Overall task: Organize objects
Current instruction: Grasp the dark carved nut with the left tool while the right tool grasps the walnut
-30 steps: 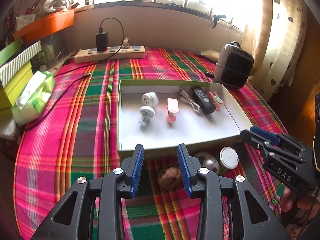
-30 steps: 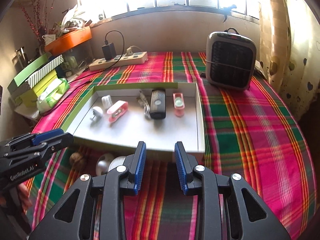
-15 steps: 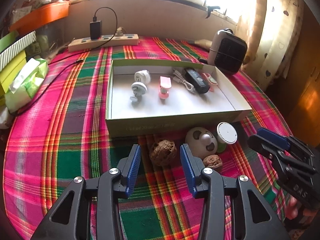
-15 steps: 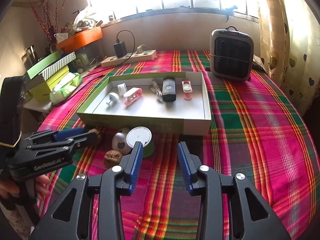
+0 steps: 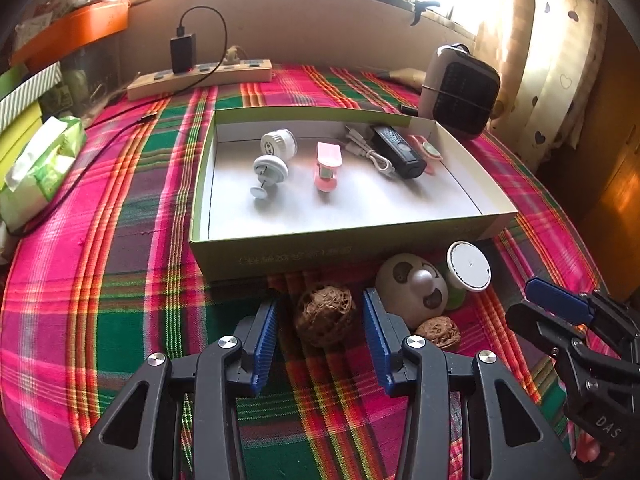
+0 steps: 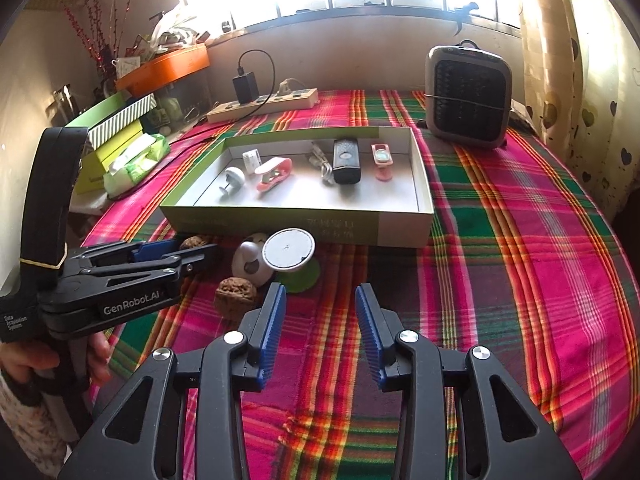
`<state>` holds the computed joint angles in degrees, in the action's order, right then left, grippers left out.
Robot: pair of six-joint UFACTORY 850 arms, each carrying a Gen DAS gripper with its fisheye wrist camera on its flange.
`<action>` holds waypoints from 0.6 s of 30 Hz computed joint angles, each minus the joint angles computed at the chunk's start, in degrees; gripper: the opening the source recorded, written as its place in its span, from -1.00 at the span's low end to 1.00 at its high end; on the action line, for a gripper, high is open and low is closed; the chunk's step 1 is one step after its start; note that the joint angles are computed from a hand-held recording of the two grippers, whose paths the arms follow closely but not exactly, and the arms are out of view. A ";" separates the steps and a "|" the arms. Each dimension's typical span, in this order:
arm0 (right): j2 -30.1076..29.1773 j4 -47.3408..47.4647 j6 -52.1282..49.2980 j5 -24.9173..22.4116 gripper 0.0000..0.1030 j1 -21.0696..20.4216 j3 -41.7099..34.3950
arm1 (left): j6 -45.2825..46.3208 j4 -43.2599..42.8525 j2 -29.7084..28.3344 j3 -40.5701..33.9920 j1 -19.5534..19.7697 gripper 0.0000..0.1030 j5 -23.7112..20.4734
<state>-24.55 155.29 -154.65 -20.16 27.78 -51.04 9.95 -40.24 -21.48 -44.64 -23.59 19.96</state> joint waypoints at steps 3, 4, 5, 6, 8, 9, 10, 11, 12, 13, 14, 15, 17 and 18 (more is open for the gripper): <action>-0.05 -0.28 0.16 0.25 -0.27 0.41 0.06 | -0.17 0.07 -0.03 0.08 -0.02 -0.32 0.25; -0.05 -0.12 -0.01 0.36 -0.27 0.58 0.09 | 0.17 -0.41 -0.03 0.07 0.01 -0.35 0.27; -0.06 -0.10 -0.01 0.48 -0.27 0.74 0.10 | 0.72 -1.09 0.02 0.12 0.05 -0.43 0.31; -0.05 -0.27 0.15 0.51 -0.27 0.93 0.13 | -0.06 -0.25 0.13 0.29 0.16 -0.42 0.35; -0.07 -1.15 0.94 0.69 -0.27 1.34 0.05 | -1.61 1.29 0.37 0.69 0.42 -0.43 0.43; -0.08 -1.48 1.12 0.65 -0.27 1.50 0.05 | -0.41 0.14 0.48 0.84 0.31 -0.43 0.58; -0.09 -1.93 1.38 0.42 -0.27 1.64 0.06 | -0.65 0.62 0.64 1.11 0.42 -0.43 0.67; -0.11 -2.77 2.06 0.30 -0.27 1.85 0.04 | -1.26 1.27 0.83 1.38 0.63 -0.43 0.63; -0.23 -3.71 2.86 0.44 -0.27 2.16 -0.13 | -1.30 1.18 1.08 1.68 0.79 -0.43 0.58; -0.41 -3.93 2.99 0.53 -0.27 2.53 -0.30 | -1.31 1.24 1.27 1.98 0.91 -0.43 0.69; -0.64 -3.79 3.00 0.75 -0.27 2.82 -0.54 | -1.65 1.62 1.46 2.30 1.12 -0.43 0.78; -0.99 -4.27 3.70 1.08 -0.27 3.25 -0.92 | -2.04 2.02 1.67 2.66 1.35 -0.43 0.92; -1.50 -4.52 4.09 1.35 -0.27 3.87 -1.46 | -2.71 3.22 2.01 3.26 1.69 -0.43 1.16; -1.86 -3.66 3.29 1.86 -0.27 4.33 -1.85 | -3.55 4.11 2.12 3.49 1.80 -0.43 1.28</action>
<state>-26.40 151.63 -151.35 -18.30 32.11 -52.89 6.40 -36.13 -19.36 -41.16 -21.80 21.24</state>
